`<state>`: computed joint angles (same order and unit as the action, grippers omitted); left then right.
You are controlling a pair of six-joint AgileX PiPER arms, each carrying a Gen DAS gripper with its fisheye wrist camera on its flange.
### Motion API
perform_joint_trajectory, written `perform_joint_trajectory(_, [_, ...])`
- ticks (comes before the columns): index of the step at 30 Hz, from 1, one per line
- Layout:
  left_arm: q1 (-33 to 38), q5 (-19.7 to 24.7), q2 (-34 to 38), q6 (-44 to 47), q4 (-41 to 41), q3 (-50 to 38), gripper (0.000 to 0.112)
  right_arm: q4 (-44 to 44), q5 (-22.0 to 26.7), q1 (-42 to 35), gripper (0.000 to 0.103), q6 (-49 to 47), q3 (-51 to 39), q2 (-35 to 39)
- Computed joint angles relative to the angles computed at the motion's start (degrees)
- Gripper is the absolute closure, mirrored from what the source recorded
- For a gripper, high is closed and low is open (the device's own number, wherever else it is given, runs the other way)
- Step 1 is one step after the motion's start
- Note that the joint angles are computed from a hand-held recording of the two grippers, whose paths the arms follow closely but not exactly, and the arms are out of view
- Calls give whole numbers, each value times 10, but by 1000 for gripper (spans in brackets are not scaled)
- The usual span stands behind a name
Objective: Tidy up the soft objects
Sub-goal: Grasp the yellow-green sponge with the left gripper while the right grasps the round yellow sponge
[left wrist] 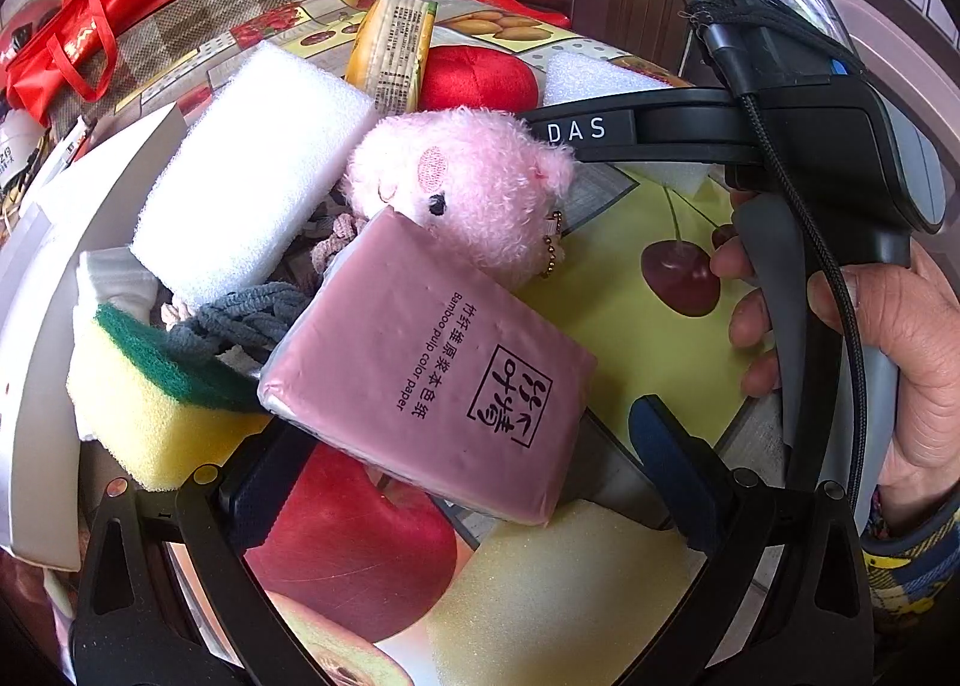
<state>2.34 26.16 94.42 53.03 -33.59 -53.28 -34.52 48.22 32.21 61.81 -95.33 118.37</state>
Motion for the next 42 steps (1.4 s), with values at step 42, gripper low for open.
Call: perform_joint_trajectory(42, [284, 319, -68, 338, -272, 20, 10, -15, -123, -26, 0, 80, 104, -64])
